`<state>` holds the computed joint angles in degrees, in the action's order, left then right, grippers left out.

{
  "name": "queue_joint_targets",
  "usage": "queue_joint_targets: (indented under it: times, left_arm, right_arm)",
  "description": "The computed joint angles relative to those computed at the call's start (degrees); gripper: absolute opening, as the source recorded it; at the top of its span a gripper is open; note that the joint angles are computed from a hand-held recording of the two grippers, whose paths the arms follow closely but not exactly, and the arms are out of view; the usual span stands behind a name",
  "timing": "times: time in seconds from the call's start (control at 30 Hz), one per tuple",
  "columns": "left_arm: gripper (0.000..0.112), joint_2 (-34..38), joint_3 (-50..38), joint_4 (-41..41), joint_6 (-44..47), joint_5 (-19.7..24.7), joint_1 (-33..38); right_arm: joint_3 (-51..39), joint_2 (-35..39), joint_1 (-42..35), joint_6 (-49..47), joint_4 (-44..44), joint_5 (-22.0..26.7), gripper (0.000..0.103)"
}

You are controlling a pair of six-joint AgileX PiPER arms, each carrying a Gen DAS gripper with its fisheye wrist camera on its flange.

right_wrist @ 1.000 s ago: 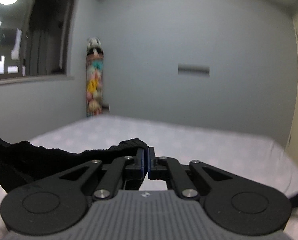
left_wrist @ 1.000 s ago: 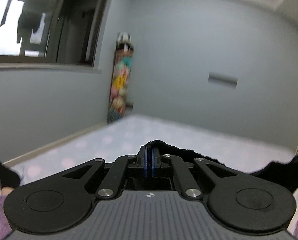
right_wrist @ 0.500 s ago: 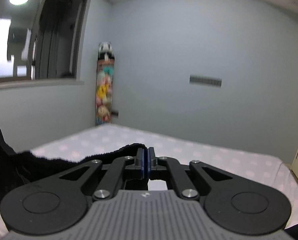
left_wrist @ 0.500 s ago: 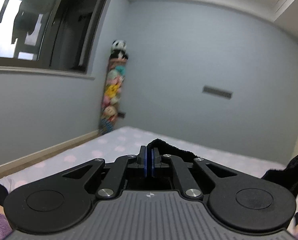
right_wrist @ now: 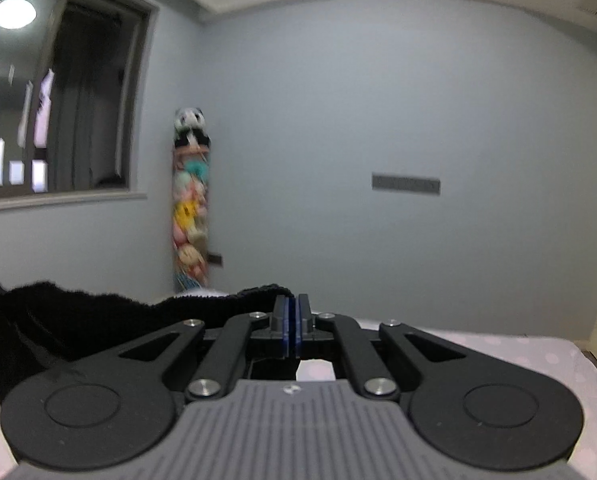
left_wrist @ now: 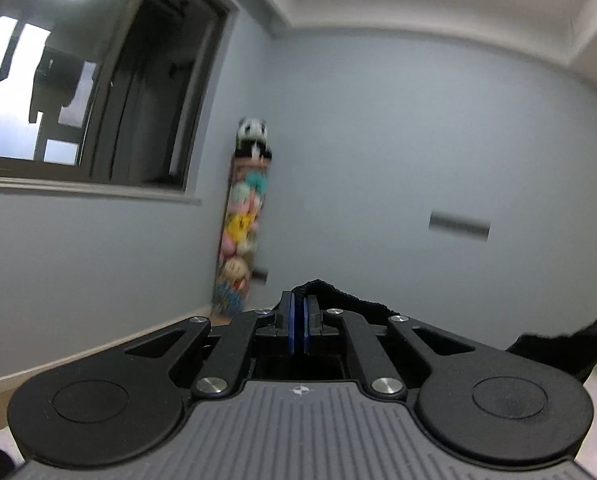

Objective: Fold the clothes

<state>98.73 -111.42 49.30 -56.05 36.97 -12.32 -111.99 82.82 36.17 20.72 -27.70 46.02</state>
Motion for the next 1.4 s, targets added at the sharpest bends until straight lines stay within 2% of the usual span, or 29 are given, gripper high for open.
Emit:
queue_joint_targets:
  times: [0.07, 0.17, 0.27, 0.33, 0.47, 0.57, 0.6, 0.73, 0.83, 0.93, 1.07, 1.1, 1.17, 1.23, 1.27, 1.33, 1.4]
  left_arm:
    - [0.002, -2.85, 4.17, 0.33, -1.03, -2.26, 0.14]
    - [0.002, -5.11, 12.97, -1.96, 0.71, -2.90, 0.08]
    - [0.002, -6.06, 24.51, -2.39, -3.72, -2.52, -0.80]
    - [0.002, -5.93, 32.52, -3.53, -8.56, -3.76, -1.10]
    - [0.002, -2.58, 44.23, -5.84, -14.45, -5.93, -1.83]
    - [0.002, -0.06, 48.10, -10.85, -13.47, -6.96, -2.01]
    - [0.002, 0.28, 49.33, -10.23, -14.10, -6.94, -2.53]
    - [0.002, 3.11, 50.01, -6.11, -15.06, -6.32, -4.41]
    - [0.003, 4.81, 49.24, -4.85, -15.49, -4.94, -6.02]
    - [0.004, 5.08, 50.97, -2.39, -19.36, -5.40, -7.34]
    - [0.007, 4.62, 52.37, 1.05, -24.11, -5.41, -8.35]
    - [0.010, 4.25, 52.73, 1.62, -25.16, -5.07, -8.68]
    - [0.023, 3.42, 53.52, 2.60, -27.20, -4.24, -9.42]
    - [0.031, 1.47, 55.48, 3.71, -29.94, -5.76, -9.47]
    - [0.039, 0.43, 56.52, 4.32, -31.39, -6.65, -9.45]
    - [0.049, -2.11, 59.03, 8.24, -37.23, -7.99, -10.00]
    - [0.051, -4.51, 61.65, 14.98, -45.46, -8.46, -11.02]
  right_arm:
    - [3.87, -2.28, 0.22, -0.46, 0.45, -0.71, 0.004]
    - [15.28, -7.33, -2.16, -2.83, 4.92, -2.68, 0.004]
    - [29.47, -12.06, -4.56, -5.68, 10.06, -5.68, 0.004]
    - [39.01, -14.44, -5.47, -6.62, 12.67, -8.17, 0.004]
    - [56.74, -17.40, -4.70, -0.98, 12.18, -13.91, 0.004]
    - [67.34, -18.67, -4.17, 4.65, 12.98, -17.81, 0.004]
    - [70.04, -18.93, -4.25, 6.30, 13.36, -19.12, 0.004]
    - [76.42, -18.24, -2.59, 18.19, 6.41, -23.25, 0.004]
    - [81.95, -20.62, -1.84, 25.58, 2.37, -24.98, 0.004]
    - [83.29, -18.03, -0.32, 33.92, -4.52, -27.27, 0.004]
    - [84.41, -17.24, -2.09, 31.49, -3.50, -30.19, 0.008]
    - [84.57, -17.28, -2.58, 30.74, -2.52, -30.82, 0.008]
    - [85.04, -18.20, -3.40, 28.11, 0.72, -30.97, 0.010]
    - [85.38, -19.55, -4.11, 24.71, 4.80, -30.48, 0.030]
    - [85.78, -20.57, -4.41, 22.77, 7.11, -30.40, 0.045]
    - [86.50, -23.28, -4.11, 19.92, 10.34, -29.40, 0.048]
    - [87.86, -26.86, -3.09, 18.12, 12.01, -29.63, 0.050]
